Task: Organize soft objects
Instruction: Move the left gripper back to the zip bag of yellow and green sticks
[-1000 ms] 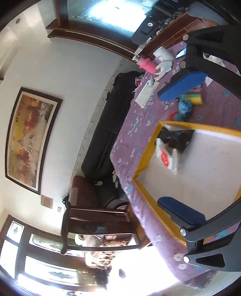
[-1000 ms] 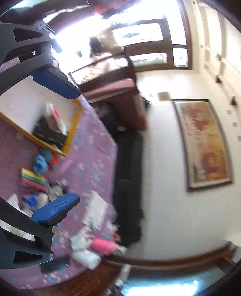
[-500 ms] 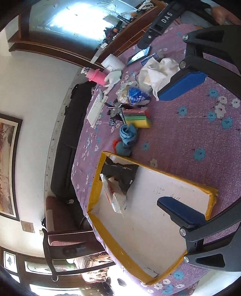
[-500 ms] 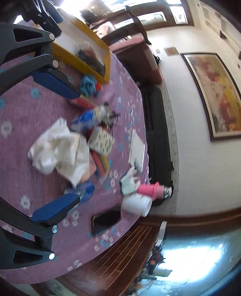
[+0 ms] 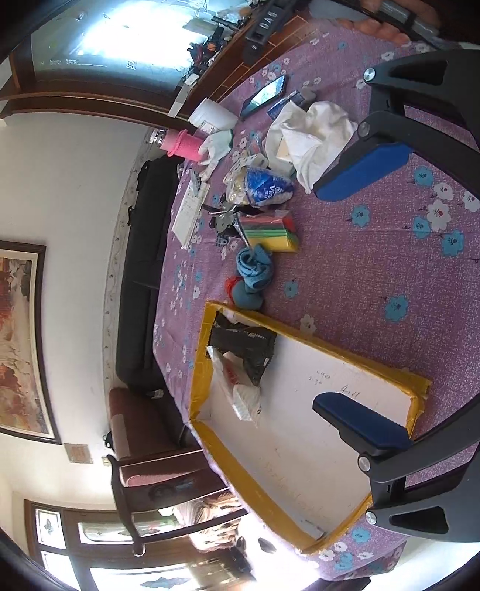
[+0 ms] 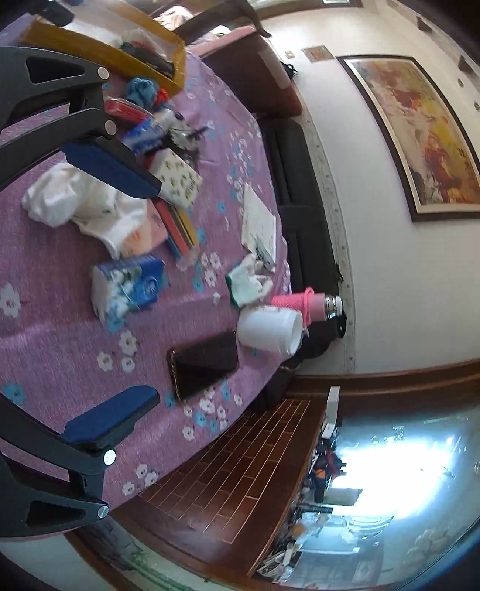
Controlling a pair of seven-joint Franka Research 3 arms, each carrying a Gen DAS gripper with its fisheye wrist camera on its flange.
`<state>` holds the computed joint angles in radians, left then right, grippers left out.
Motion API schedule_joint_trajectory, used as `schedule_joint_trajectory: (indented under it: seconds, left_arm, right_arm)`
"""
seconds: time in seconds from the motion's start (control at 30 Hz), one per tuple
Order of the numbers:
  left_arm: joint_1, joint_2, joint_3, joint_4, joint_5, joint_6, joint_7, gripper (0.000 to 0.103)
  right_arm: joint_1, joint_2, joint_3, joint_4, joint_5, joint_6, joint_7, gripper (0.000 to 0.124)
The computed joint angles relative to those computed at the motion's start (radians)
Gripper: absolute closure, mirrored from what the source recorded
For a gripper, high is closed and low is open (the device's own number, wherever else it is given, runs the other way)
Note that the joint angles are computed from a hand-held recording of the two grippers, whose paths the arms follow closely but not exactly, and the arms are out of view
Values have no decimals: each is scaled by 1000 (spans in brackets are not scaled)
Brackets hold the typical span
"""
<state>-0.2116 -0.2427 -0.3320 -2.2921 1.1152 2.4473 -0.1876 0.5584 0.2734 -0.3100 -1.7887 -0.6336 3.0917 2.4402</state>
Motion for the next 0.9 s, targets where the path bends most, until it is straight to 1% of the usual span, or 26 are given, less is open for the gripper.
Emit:
schedule_joint_trajectory:
  seconds: [0.07,0.1,0.17,0.27,0.33,0.37,0.4,0.53,0.57,0.6,0.63,0.7,0.73,0.77,0.8,0.83,0.87,0.9]
  left_arm:
    - [0,7,-6,8,8,-20,-2,0]
    - [-2,11,-2,10,6,-11,0,0]
    - [-5,23,14,14,-23,23,31,0]
    - [-5,40,20,17,-42,47,53,0]
    - [-7,54,19,26,-50,43,69,0]
    - [-7,60,20,30,-51,44,75,0]
    - [-8,69,22,36,-57,48,85,0]
    - [-16,105,33,62,-89,53,133,0]
    - [-18,116,38,71,-106,58,156,0]
    - [-19,124,43,76,-118,67,173,0]
    - [-19,132,51,80,-130,88,192,0]
    - [-16,145,62,89,-146,121,217,0]
    - [-14,151,67,95,-155,136,232,0]
    - [-11,159,72,103,-164,153,247,0]
    - [-8,169,77,113,-172,167,261,0]
    - [-5,182,82,126,-181,180,278,0]
    - [-2,198,89,145,-196,190,300,0]
    - [0,216,95,167,-218,197,323,0]
  right_arm:
    - [19,11,-39,25,-23,-1,44,21]
    - [22,15,-48,34,-30,-2,57,21]
    - [19,35,-54,67,-33,-8,70,21]
    - [13,70,-55,114,-26,-25,71,21]
    - [6,93,-51,140,-12,-33,60,21]
    - [12,109,-62,156,-12,-38,62,21]
    - [23,123,-78,172,-19,-43,69,22]
    - [84,192,-180,234,-89,-58,145,22]
    - [90,201,-192,239,-100,-56,160,22]
    - [105,214,-220,244,-117,-49,194,22]
    - [128,228,-262,244,-140,-36,246,22]
    - [152,248,-310,243,-155,-18,306,22]
    - [150,252,-309,245,-147,-33,305,22]
    - [133,249,-287,247,-133,-44,283,22]
    - [137,252,-300,245,-142,-30,301,22]
    - [167,257,-345,239,-164,-18,343,22]
    - [174,258,-356,238,-168,-16,351,22]
    - [168,257,-350,237,-165,-12,345,22]
